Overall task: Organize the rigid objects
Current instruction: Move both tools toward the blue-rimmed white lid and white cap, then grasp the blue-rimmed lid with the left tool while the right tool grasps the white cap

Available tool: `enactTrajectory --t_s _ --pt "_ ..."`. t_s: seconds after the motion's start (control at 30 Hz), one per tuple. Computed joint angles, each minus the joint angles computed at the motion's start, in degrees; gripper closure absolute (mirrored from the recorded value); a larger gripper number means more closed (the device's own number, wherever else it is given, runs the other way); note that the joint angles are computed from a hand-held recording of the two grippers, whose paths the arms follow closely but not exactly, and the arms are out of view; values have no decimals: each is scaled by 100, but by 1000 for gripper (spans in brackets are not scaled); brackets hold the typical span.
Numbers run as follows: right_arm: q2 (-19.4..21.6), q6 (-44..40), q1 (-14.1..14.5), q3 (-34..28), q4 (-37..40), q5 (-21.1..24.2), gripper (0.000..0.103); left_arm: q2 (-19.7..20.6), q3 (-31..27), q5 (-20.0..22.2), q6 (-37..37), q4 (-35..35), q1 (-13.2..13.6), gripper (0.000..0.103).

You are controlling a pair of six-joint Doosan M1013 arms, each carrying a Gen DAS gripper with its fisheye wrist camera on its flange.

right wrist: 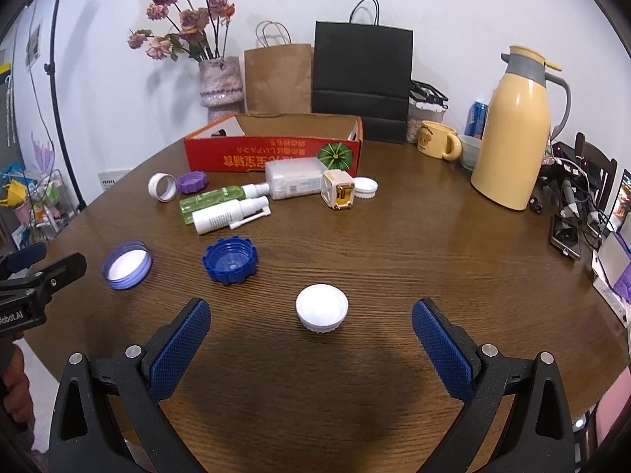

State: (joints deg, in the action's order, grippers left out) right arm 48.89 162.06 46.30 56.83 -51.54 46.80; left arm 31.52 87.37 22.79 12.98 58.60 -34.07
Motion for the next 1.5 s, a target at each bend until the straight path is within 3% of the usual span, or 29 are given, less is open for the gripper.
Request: enactTrajectory --t_s 0.47,0.9,1.17,1.27,1.5 --pt "220 -831 -205 -294 806 141 0 448 -690 579 2304 -2316 195 0" --pt "335 -1227 -301 -439 1193 234 0 710 -1065 893 3020 -2932 219 2" --pt "332 -1281 -324 -424 1245 180 0 836 -1249 1021 3188 -3060 213 24" --pt "339 -1332 -333 -432 1294 147 2 821 -1208 911 3131 -2945 190 40" --pt "365 -1467 -341 -476 1425 154 8 803 -1187 878 3198 -2988 183 40"
